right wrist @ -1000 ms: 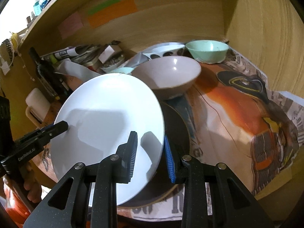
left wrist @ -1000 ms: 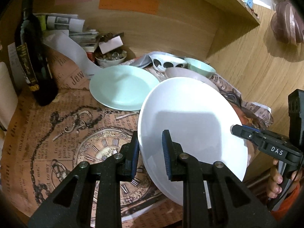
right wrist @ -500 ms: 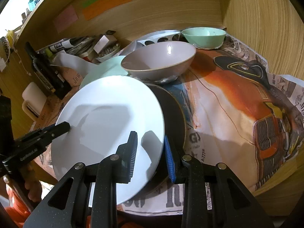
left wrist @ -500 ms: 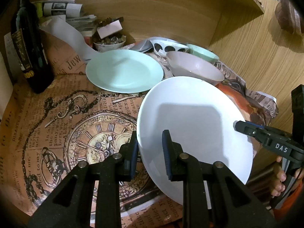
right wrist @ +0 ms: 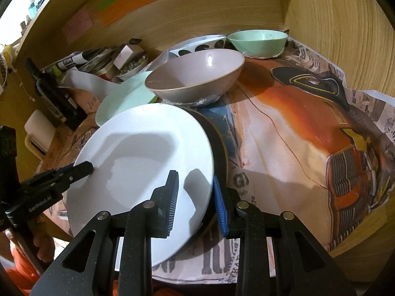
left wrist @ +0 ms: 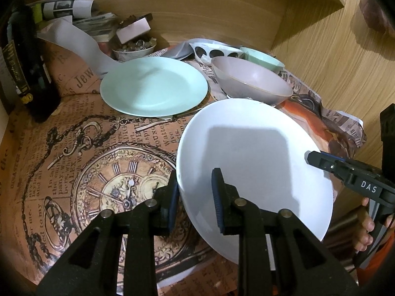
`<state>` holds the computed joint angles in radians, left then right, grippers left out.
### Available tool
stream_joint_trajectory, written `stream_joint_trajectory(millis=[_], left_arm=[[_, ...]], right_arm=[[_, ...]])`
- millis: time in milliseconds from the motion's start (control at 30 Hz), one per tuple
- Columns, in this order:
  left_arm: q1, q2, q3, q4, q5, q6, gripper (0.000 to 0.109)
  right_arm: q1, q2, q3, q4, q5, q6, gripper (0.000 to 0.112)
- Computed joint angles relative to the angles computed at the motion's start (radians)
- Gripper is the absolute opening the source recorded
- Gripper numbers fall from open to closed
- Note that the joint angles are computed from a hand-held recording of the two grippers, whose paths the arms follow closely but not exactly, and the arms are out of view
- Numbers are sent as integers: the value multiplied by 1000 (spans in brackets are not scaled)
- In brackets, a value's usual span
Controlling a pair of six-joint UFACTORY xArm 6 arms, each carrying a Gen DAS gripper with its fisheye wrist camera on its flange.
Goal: Organize plates and bowls
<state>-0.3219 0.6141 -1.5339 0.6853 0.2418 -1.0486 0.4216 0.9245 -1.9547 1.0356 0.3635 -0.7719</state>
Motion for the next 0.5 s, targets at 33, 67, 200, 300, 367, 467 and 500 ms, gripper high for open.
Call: stream_joint_trajectory(millis=[33, 67, 200, 300, 367, 467, 500], left_arm=[[-1, 4, -6, -9, 4, 11, 25], [0, 6, -9, -18, 7, 23, 25], [-3, 21, -28, -70, 16, 80, 26], [-5, 34, -45, -110, 21, 129, 26], [-8, 42, -54, -127, 27, 161, 26], [-11, 49, -69, -60, 41, 120, 27], [-10, 49, -68, -58, 36, 120, 27]], right_arm=[[1, 1, -1, -1, -3, 2, 26], [1, 4, -7, -6, -1, 6, 26], [-2, 12, -23, -37, 3, 21, 26], [-7, 19, -35, -41, 9, 25, 26], [-10, 21, -37, -20, 5, 21, 26], [-8, 28, -40, -39, -16, 37, 26], [-8, 35, -47, -77, -17, 69, 26]])
